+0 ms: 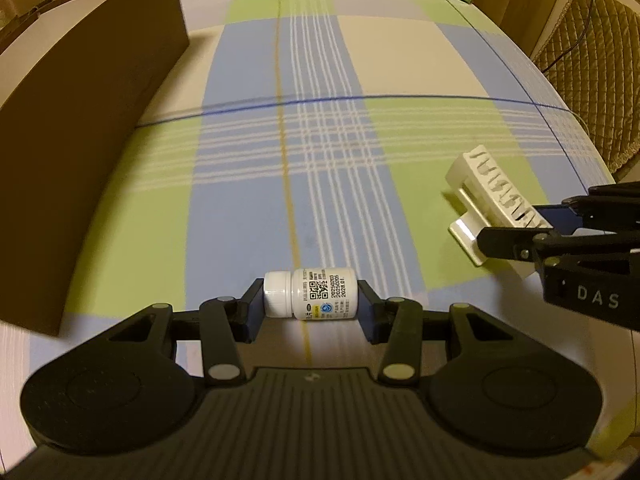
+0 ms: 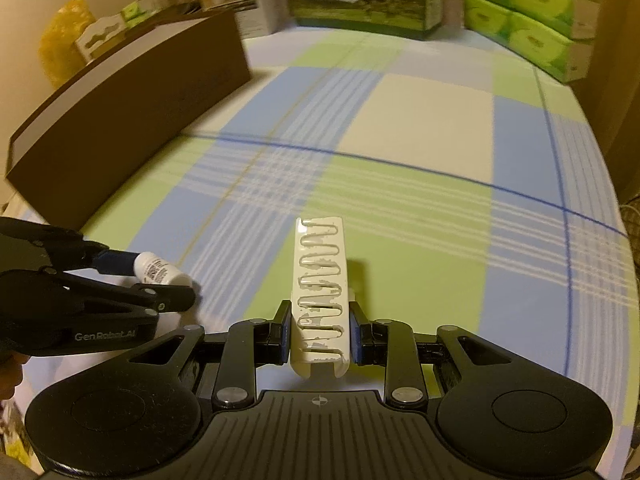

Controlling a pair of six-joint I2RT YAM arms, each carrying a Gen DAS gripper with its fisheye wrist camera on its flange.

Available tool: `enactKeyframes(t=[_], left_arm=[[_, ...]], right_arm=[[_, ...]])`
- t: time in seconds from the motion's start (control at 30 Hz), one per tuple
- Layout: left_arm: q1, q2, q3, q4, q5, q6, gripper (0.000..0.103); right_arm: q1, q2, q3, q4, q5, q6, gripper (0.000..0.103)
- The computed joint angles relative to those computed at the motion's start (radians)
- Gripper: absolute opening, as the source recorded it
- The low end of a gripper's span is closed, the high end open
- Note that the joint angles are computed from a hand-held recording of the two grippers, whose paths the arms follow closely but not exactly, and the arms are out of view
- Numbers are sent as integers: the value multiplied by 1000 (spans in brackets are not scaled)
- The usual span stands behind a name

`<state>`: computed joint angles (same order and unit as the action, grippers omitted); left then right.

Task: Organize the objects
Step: 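Carry the pill bottle with the left tool while the right tool carries the rack over the shoebox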

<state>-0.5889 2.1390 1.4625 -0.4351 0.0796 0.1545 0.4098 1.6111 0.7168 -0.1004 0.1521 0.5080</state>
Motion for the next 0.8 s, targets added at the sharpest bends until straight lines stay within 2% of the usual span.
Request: enactKeyframes(t=[0.43,0.6,0.8], left_arm=[[112,-205,-216,11,77,67,41],[188,-300,-248,-12,128,99,41],[292,-362,-215,-61,177,138,41]], right_arm=[[151,-2,90,-48,-15,49,25],[197,24,187,-74,-11,59,25],[246,90,342,-95,-9,46,25]])
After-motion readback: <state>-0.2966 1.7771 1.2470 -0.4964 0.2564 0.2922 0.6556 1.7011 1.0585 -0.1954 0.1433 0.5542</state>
